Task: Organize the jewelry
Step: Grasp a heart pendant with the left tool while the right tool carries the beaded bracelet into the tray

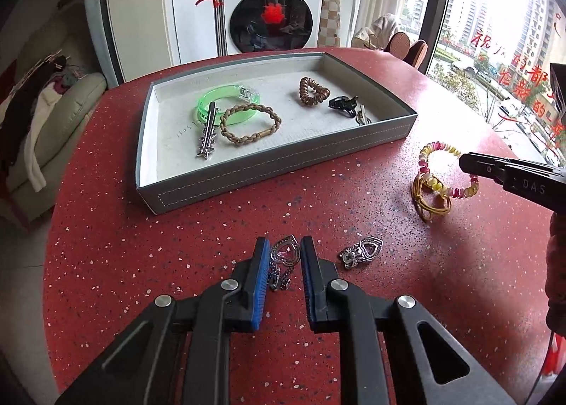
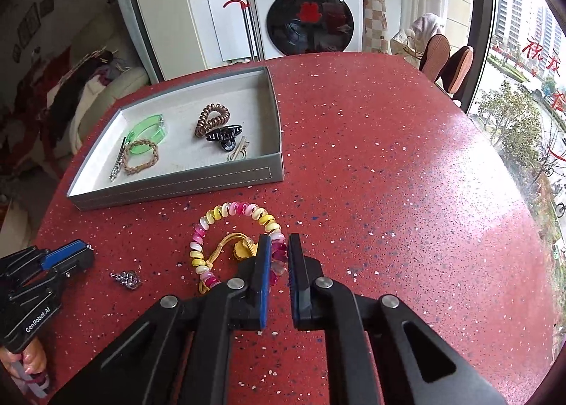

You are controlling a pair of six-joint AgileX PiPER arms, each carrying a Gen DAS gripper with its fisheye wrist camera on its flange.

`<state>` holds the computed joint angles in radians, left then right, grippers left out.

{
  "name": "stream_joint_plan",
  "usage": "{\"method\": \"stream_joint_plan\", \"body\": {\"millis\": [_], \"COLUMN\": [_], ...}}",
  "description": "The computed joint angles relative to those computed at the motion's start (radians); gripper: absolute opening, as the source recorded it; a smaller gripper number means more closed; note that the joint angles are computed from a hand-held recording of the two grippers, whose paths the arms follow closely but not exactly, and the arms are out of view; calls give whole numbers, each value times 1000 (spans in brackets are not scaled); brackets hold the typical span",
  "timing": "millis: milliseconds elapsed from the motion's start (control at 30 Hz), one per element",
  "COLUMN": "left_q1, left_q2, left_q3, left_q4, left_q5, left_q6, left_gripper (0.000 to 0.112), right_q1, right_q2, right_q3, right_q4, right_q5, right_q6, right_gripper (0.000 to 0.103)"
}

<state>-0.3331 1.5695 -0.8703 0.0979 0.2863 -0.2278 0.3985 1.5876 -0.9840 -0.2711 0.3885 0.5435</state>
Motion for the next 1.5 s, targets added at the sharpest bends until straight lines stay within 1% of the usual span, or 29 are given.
{"method": "stream_joint_plan", "body": {"millis": [67,333,433,567,667,900,1100,1267,1500], "left_q1": [6,45,58,88,91,117,130,139,135], "left_q2": [-20,-55,-52,-31,-2,110,228,307,363], "left_q3": [3,-22,-60,-130,-186,-346,-508,-602,-632], "left_q4": [5,-61,-55,-91,-24,-18,17,40,67], "left_q5": [4,41,65,95,112,159,212,243,247], "left_q6": [-5,50,48,92,37,40,10,-34,-68], "left_gripper": [37,37,37,37,37,37,37,37,37], "right_q1": [1,-4,-1,2,-2,-22,-30,-30,-36], "right_q2": [-11,-16,1,44,91,230,357,430,483], "right_q3": [-5,-76,-126,-205,-276,-476,-644,-722,-762], "right_q4": [38,205,228,239,270,356,365,360,360], "right_q5": [0,17,35,57,79,145,201,226,239], "right_q6": [-37,-189,-214,-240,-273,-336,-322,-314,-309], "right_gripper": [10,10,10,10,10,10,10,10,10]}}
